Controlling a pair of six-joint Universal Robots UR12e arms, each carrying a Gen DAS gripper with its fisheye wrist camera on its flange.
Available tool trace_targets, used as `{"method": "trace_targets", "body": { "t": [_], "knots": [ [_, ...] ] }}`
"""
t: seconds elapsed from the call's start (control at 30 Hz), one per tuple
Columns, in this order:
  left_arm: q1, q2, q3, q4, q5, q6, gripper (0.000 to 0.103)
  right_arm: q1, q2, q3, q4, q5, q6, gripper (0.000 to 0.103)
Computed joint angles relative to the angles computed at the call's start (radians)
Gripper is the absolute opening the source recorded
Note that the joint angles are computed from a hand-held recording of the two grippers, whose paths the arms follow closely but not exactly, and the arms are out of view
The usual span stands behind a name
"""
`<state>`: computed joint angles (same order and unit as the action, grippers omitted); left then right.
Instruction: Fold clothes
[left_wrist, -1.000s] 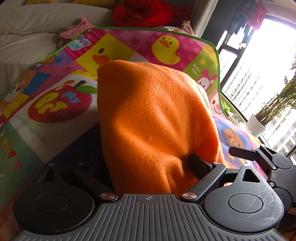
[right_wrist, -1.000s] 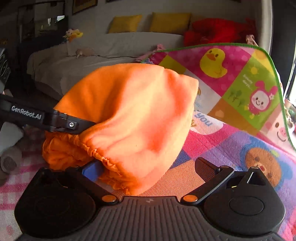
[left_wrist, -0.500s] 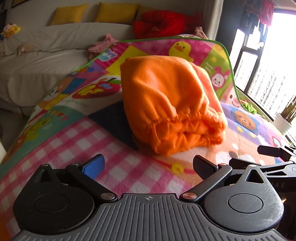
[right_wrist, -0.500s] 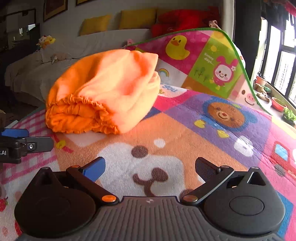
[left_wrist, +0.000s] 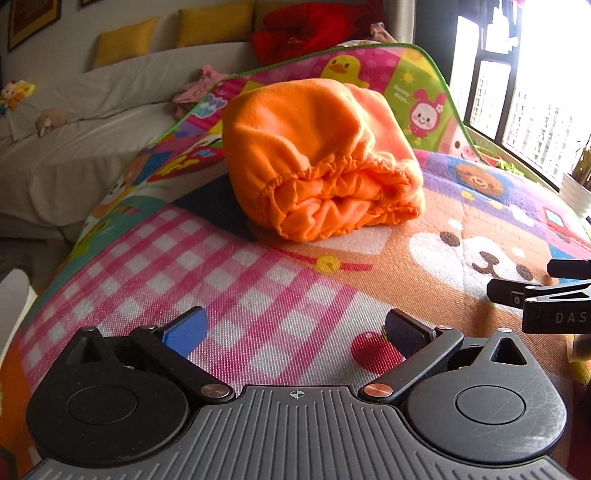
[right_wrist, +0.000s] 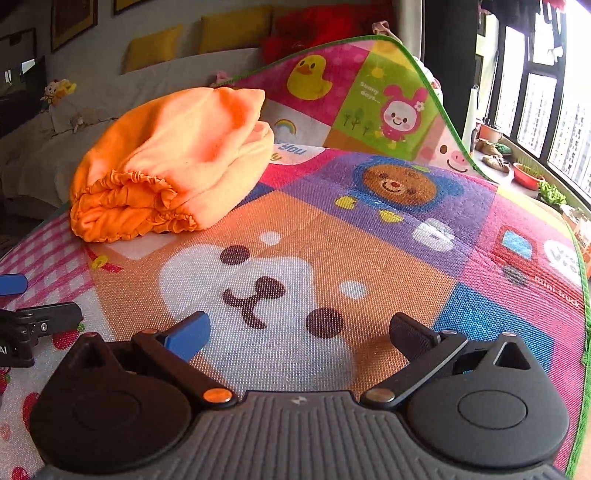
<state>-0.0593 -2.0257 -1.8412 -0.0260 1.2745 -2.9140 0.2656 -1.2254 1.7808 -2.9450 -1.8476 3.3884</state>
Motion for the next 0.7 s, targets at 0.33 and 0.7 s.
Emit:
{"method": "trace_targets", "body": {
  "t": [0.33,0.7],
  "knots": [
    [0.007,-0.004,-0.001,0.010,-0.020,-0.016,0.103,0.000,-0.001,0.003,-0.008,0.000,0.000,0.103],
    [0.021,-0.006,-0.006,0.030,-0.068,-0.055,0.103,0.001,0.000,0.005,-0.016,-0.003,0.004,0.103]
  ]
}}
